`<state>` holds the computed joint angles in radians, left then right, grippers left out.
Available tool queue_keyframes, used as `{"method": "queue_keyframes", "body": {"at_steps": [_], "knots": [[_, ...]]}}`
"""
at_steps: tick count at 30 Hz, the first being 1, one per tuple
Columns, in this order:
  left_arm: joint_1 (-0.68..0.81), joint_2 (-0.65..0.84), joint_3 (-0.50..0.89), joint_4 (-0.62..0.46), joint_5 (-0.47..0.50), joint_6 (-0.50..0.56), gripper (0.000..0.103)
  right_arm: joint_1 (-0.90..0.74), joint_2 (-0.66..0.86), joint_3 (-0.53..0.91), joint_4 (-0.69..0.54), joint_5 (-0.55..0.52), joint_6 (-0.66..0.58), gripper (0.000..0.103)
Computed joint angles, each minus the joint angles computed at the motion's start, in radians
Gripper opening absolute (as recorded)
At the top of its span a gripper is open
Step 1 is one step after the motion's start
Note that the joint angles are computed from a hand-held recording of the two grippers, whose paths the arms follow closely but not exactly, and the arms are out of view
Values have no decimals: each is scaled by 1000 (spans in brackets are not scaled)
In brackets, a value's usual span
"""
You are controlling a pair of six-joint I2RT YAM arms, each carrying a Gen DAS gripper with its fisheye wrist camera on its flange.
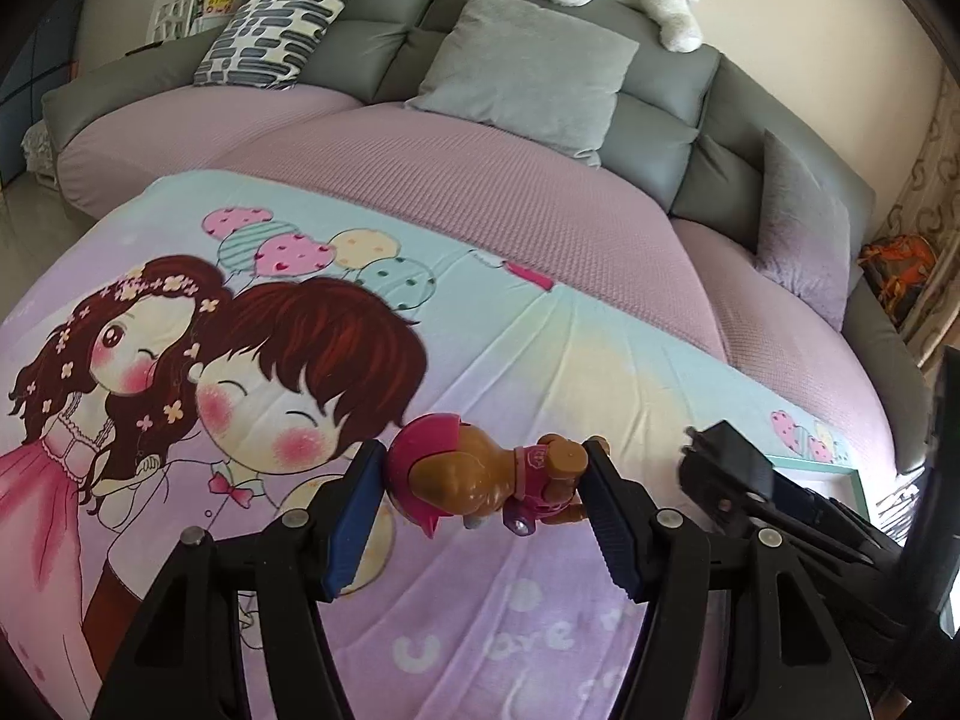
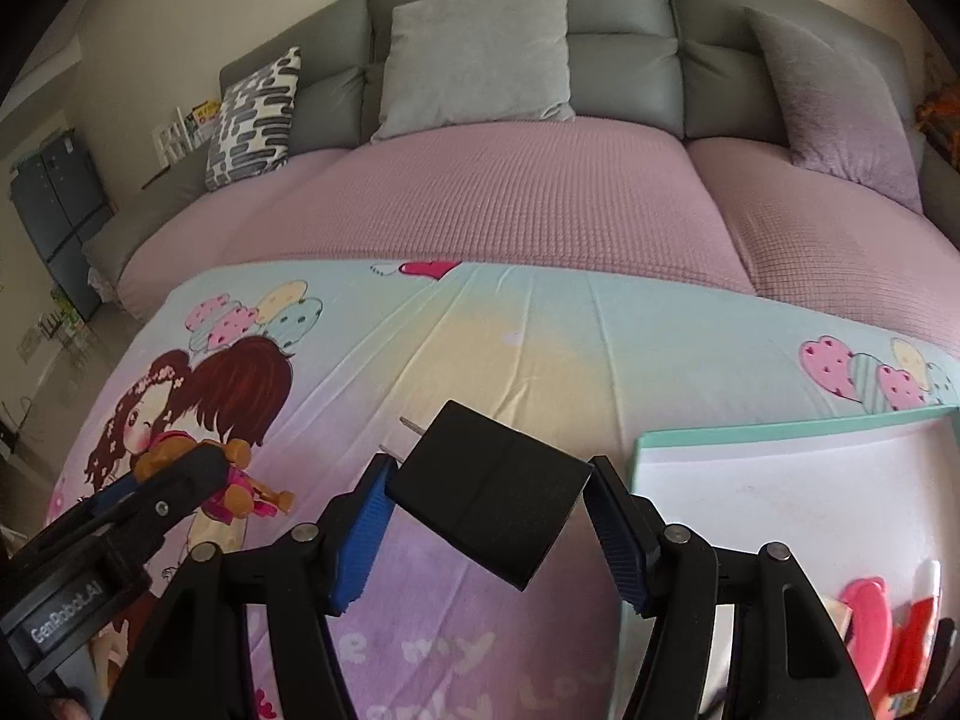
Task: Organize rigid objects
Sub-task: 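Carry the toy figure with the left tool while the right carries the adapter over the tray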
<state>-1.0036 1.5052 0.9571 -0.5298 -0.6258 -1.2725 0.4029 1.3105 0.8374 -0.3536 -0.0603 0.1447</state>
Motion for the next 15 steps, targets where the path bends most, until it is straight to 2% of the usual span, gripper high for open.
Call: {"method": "queue_keyframes", "body": {"at_steps": [9, 12, 15], "knots": [[-74, 89, 168, -12, -37, 94, 66, -230, -299, -89, -137, 10, -31, 67], [-84, 149, 243, -11, -31, 141, 66, -361, -350, -89, -180, -20, -68, 67], [-90, 197, 292, 35, -21, 196, 66, -480, -350, -84, -178, -52, -102, 67]]}}
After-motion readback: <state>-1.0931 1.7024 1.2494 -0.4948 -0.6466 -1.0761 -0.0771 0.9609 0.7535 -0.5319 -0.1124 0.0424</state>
